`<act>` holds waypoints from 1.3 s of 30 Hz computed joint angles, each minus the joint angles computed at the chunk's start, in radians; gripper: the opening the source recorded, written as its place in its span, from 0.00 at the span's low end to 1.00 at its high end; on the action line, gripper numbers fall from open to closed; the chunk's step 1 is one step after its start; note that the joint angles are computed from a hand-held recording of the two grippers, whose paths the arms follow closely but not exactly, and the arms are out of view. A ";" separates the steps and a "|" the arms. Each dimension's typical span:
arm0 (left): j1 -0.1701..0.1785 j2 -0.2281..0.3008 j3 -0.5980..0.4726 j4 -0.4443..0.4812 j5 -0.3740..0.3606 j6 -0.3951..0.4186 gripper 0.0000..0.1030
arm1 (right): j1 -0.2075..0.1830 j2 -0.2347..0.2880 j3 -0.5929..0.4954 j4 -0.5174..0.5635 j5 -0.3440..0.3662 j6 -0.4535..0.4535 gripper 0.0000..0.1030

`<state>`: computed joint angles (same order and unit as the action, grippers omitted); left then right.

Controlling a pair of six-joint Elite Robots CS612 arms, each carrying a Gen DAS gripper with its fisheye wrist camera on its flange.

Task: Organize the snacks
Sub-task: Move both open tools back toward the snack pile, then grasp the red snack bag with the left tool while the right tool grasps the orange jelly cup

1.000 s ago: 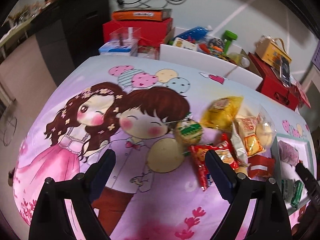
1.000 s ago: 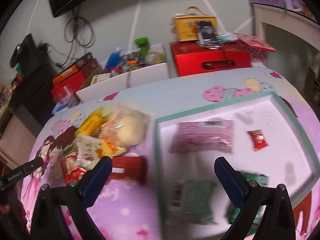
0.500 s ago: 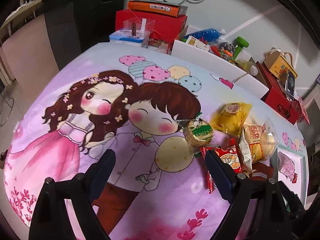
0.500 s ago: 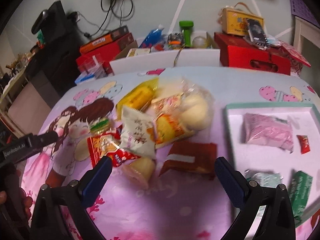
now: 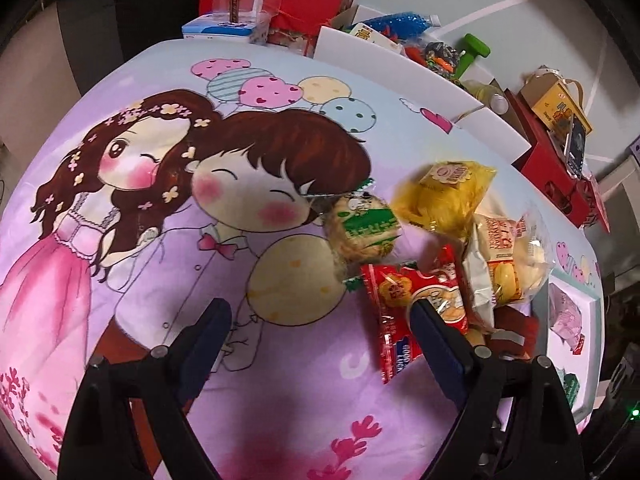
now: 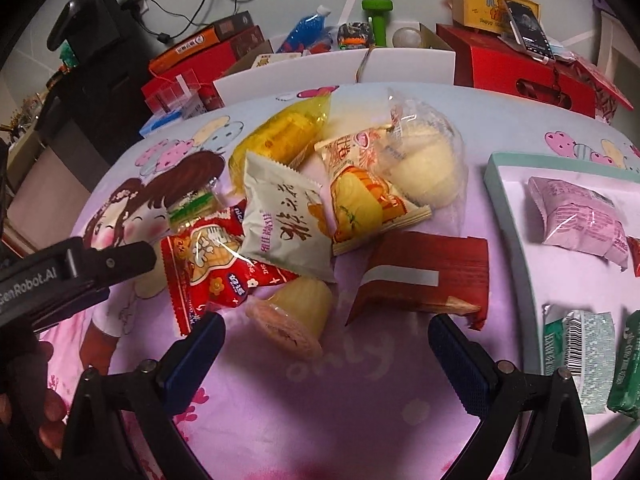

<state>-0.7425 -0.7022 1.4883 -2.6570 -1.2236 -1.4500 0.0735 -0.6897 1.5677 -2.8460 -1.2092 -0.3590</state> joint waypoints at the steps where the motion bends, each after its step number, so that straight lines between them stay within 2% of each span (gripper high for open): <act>1: 0.000 0.000 0.001 -0.007 0.000 0.001 0.88 | 0.001 0.001 -0.001 -0.001 -0.002 0.001 0.99; 4: 0.001 0.004 -0.004 -0.024 0.002 0.006 0.88 | 0.005 0.005 -0.004 -0.009 -0.007 0.007 0.94; 9: 0.004 0.023 -0.034 -0.043 0.003 0.064 0.88 | 0.011 0.010 -0.010 -0.001 -0.006 0.018 0.87; 13: 0.010 0.045 -0.057 -0.079 -0.019 0.096 0.88 | 0.015 0.013 -0.009 -0.006 -0.006 0.014 0.86; 20: 0.019 0.078 -0.108 -0.051 -0.048 0.121 0.88 | 0.015 0.015 -0.010 -0.012 -0.010 0.024 0.79; 23: 0.020 0.085 -0.120 -0.032 -0.057 0.121 0.88 | 0.012 0.013 -0.007 -0.013 -0.003 0.023 0.70; 25: 0.020 0.085 -0.117 -0.048 -0.062 0.119 0.81 | 0.010 0.012 -0.007 -0.003 0.013 0.016 0.63; 30: 0.021 0.082 -0.110 -0.072 -0.079 0.135 0.66 | 0.004 0.008 -0.004 0.008 0.029 0.022 0.55; 34: 0.022 0.086 -0.115 -0.080 -0.096 0.146 0.58 | 0.000 0.006 -0.002 0.014 0.040 0.022 0.53; 39: 0.024 0.084 -0.111 -0.091 -0.104 0.140 0.56 | -0.002 0.004 0.000 0.017 0.047 0.021 0.51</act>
<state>-0.7187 -0.6180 1.3776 -2.7485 -1.3280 -1.3097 0.0716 -0.6854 1.5674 -2.8285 -1.1623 -0.3379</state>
